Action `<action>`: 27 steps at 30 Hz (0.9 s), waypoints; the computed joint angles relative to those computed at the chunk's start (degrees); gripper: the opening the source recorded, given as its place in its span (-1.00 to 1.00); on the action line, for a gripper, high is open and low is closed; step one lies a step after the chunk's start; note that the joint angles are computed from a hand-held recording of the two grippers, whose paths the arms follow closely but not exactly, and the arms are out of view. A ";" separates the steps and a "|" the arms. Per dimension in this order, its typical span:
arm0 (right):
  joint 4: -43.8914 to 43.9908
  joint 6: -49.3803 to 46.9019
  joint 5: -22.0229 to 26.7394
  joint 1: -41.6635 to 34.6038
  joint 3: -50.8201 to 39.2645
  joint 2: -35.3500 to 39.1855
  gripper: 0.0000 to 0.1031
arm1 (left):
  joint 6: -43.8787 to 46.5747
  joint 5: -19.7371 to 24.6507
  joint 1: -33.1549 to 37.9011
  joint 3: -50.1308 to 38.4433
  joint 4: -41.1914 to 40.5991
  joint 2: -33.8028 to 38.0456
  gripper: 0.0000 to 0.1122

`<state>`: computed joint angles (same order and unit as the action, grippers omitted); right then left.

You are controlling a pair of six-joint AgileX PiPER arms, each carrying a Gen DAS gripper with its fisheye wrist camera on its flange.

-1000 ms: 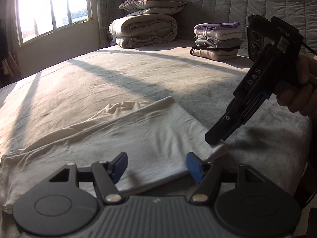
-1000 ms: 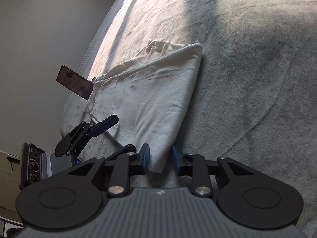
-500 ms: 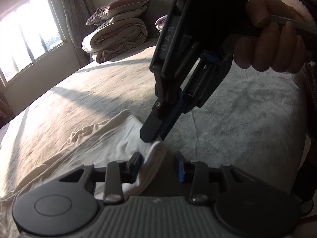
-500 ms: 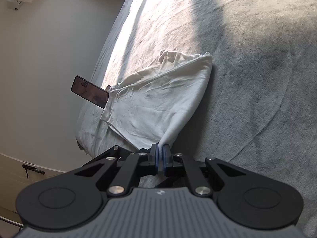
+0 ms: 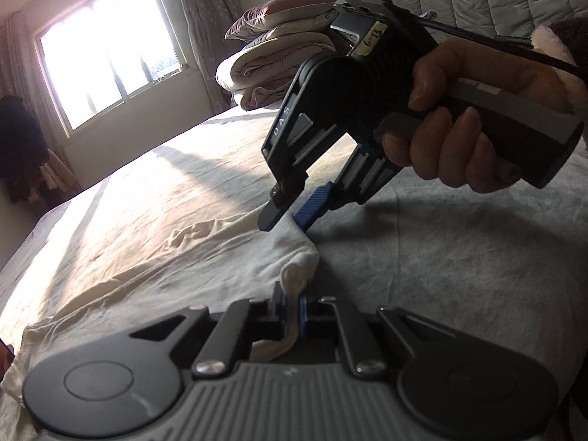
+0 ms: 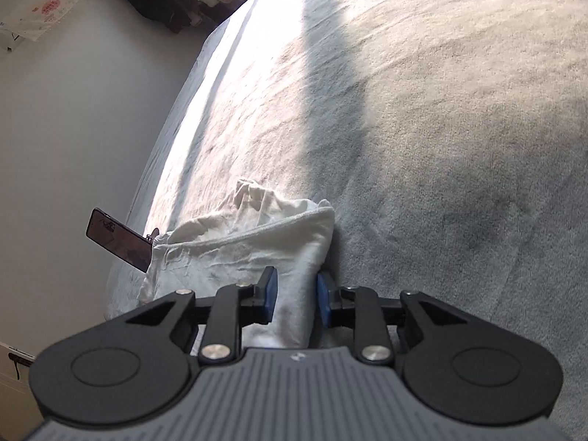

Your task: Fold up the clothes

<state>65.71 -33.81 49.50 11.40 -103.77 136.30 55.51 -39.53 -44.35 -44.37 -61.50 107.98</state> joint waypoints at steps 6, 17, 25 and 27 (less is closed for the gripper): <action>3.24 -0.66 -6.90 1.34 -1.37 1.87 -0.89 | 4.59 -5.93 -5.73 -4.18 -11.56 3.20 -0.92; 2.49 -0.04 -7.91 -2.11 4.07 -2.91 -0.91 | 7.39 -8.12 -10.70 -14.05 -23.52 3.27 -0.93; -0.44 3.21 -6.44 -8.21 9.72 -8.33 -0.91 | 1.96 -6.03 -13.15 -22.26 -24.60 7.98 -0.93; -0.63 2.54 -6.52 -9.34 11.70 -9.71 -0.91 | -0.77 -6.10 -13.68 -22.43 -23.78 8.46 -0.93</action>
<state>65.07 -31.28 42.97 2.06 -92.08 126.60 54.74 -45.64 -58.03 -66.80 -85.28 116.44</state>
